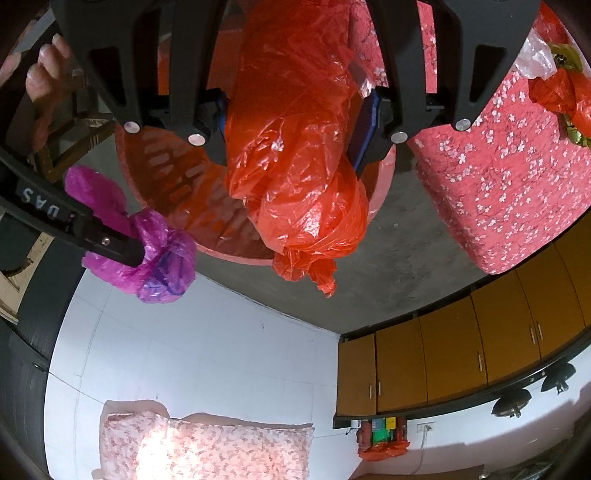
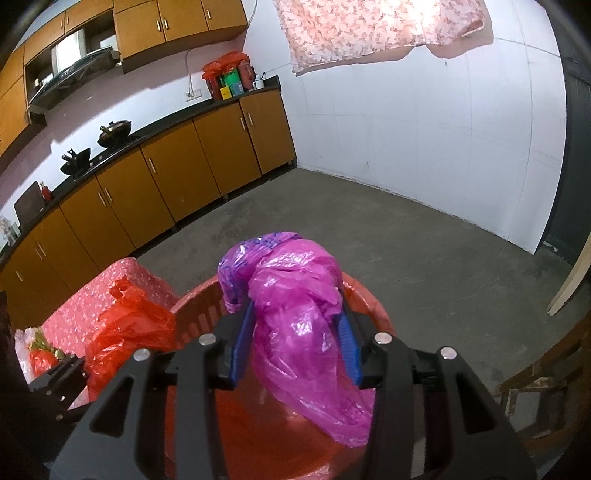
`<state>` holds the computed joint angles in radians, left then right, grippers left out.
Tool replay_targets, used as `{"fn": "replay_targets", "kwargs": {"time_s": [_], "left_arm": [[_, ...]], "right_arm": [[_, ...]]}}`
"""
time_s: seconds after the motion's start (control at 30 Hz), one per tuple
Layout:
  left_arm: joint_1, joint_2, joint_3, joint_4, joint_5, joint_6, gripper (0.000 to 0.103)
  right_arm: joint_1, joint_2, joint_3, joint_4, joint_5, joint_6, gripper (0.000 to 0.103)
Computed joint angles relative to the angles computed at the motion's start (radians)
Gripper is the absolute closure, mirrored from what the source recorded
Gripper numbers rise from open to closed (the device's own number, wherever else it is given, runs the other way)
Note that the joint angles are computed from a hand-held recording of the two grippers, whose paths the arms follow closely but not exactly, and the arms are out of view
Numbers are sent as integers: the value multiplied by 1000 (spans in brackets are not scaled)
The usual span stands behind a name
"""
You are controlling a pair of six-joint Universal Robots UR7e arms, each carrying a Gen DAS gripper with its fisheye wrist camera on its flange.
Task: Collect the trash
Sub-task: 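Carry both bags over the orange basket and open both tools to drop them, then move both tools back toward the table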
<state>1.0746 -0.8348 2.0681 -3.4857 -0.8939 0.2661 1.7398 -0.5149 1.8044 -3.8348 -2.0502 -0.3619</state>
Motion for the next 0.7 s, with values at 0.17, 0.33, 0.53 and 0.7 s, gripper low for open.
{"fn": "replay_targets", "kwargs": {"time_s": [0.17,0.33,0.53,0.7], "left_arm": [[10,-8,-9,25,-15,-27,40],[13,-19,-9,55,-35,-44,34],[12,-27,0,50,-33,-57,32],[6,-61,35,22,-7,-85,31]], "right_arm": [[-11,-13,18,-4,34,14,48],[-11,-16,27,-15,32,13,44],[-1,-13,36,-64,-2,-10,36],[12,-9,44,-111,-25,-43,24]]}}
